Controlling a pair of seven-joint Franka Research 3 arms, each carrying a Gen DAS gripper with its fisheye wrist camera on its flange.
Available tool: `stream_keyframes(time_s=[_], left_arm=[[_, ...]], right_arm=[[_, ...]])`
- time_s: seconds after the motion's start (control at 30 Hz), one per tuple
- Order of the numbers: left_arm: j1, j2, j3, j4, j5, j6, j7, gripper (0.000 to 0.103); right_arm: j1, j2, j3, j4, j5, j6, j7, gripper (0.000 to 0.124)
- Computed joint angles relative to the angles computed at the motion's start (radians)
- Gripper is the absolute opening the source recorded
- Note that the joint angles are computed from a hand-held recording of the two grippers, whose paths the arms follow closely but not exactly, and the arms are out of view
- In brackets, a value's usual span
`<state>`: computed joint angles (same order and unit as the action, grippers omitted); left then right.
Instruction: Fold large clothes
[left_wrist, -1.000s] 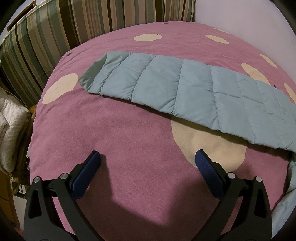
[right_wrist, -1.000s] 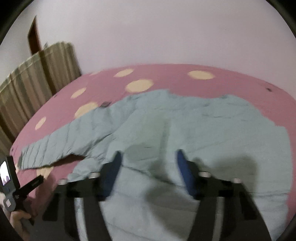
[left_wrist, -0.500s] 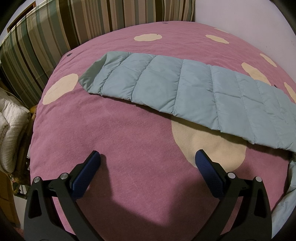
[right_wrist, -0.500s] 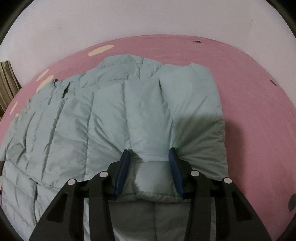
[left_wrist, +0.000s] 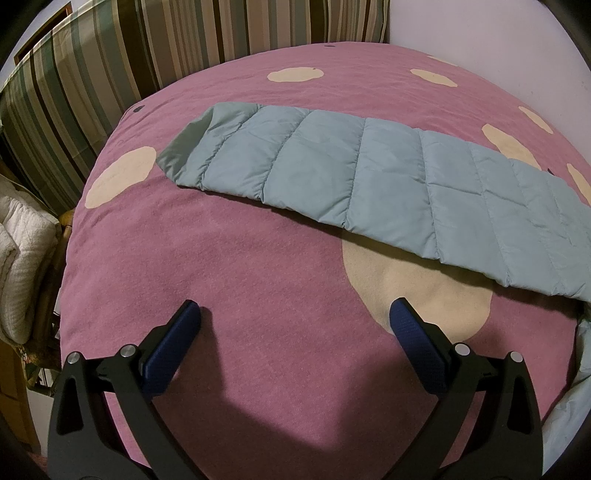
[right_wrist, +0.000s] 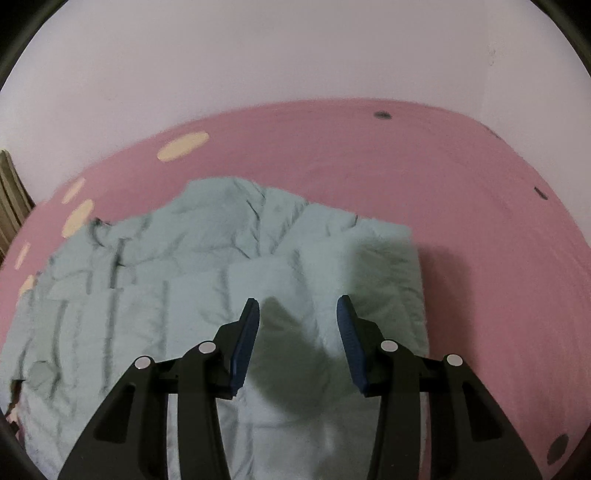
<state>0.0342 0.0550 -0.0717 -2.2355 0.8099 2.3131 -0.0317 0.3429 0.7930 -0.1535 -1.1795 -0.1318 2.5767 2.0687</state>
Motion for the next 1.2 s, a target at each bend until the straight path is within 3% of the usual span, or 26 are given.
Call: stream_keyframes(time_s=[0.07,0.27,0.33,0.4,0.63,0.87,1.07,1.2], left_arm=[[0.000,-0.001,0.000,-0.001,0.000,0.000,-0.001,0.101],[0.000,-0.001,0.000,-0.002,0.000,-0.001,0.001,0.101],[0.000,-0.003,0.000,-0.004,0.001,0.002,-0.001,0.101],[0.000,-0.003,0.000,-0.003,0.000,0.001,-0.001,0.101],[0.000,-0.003,0.000,-0.004,0.001,0.002,0.000,0.101],[0.001,-0.003,0.000,-0.004,0.002,0.003,-0.001,0.101],[0.003,-0.010,0.001,-0.014,0.002,0.017,-0.008,0.101],[0.008,-0.018,0.002,-0.023,-0.001,0.032,-0.009,0.101]], right_arm=[[-0.006,0.033,0.004,0.036,-0.002,-0.050,-0.014,0.044],[0.009,0.010,-0.018,-0.045,-0.022,0.022,0.000,0.046],[0.005,-0.019,-0.011,-0.082,-0.016,0.054,-0.006,0.059],[0.020,-0.087,-0.022,-0.179,-0.029,0.106,-0.001,0.071],[0.078,-0.269,-0.042,-0.453,-0.093,0.264,-0.019,0.072],[0.041,-0.258,0.009,-0.482,-0.022,0.242,-0.068,0.072],[0.088,-0.235,-0.039,-0.474,-0.052,0.229,-0.033,0.073],[0.073,-0.232,-0.022,-0.472,-0.044,0.233,-0.043,0.076]])
